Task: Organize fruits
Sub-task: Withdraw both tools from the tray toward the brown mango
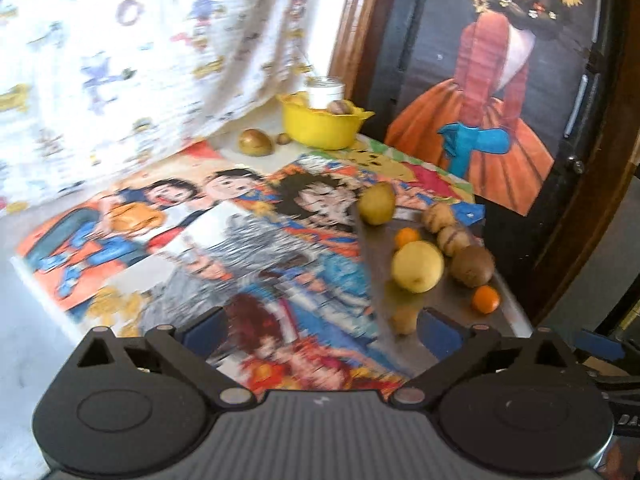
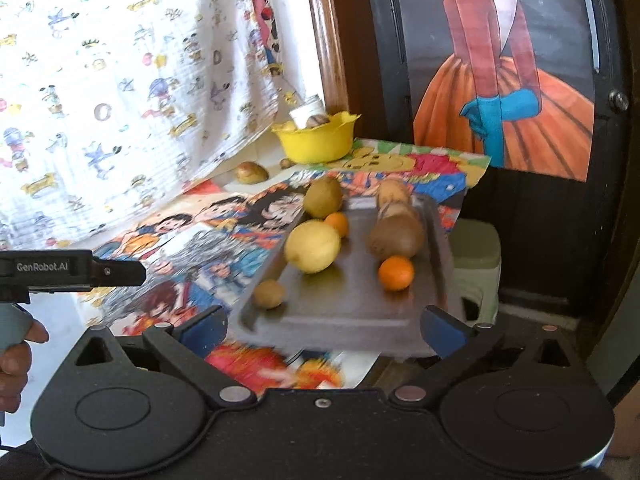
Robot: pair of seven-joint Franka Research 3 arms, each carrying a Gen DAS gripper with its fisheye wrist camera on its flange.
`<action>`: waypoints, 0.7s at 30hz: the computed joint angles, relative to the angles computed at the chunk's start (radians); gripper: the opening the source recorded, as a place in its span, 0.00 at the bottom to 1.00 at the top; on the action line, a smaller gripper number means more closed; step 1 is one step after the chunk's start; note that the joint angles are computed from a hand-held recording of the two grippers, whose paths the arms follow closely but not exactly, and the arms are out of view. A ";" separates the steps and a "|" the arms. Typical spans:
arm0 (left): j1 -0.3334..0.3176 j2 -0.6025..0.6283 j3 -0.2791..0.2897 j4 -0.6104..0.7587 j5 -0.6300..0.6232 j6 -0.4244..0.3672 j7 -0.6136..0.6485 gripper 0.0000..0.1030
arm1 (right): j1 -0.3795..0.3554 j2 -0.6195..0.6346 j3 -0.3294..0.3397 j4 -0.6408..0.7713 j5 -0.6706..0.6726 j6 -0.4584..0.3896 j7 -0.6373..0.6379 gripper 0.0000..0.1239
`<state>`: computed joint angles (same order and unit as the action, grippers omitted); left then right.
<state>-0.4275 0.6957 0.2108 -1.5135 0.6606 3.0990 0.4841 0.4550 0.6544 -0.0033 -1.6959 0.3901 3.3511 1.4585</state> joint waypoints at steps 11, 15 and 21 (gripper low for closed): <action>0.031 -0.153 0.008 -0.226 0.154 -0.095 -0.131 0.99 | 0.275 -0.044 -0.241 -0.036 -0.024 -0.162 0.154 0.83; 0.039 -0.178 0.038 -0.261 0.232 -0.074 -0.252 0.99 | 0.307 -0.038 -0.277 0.002 -0.116 -0.196 0.171 0.83; 0.068 -0.200 0.052 -0.274 0.355 -0.076 -0.399 0.99 | 0.201 -0.018 -0.176 0.124 -0.252 -0.249 0.101 0.83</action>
<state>-0.3596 0.4959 0.2631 -1.7879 1.0158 3.0235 0.0853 0.6564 0.6362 -0.1791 -1.5719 0.1383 3.1018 1.5594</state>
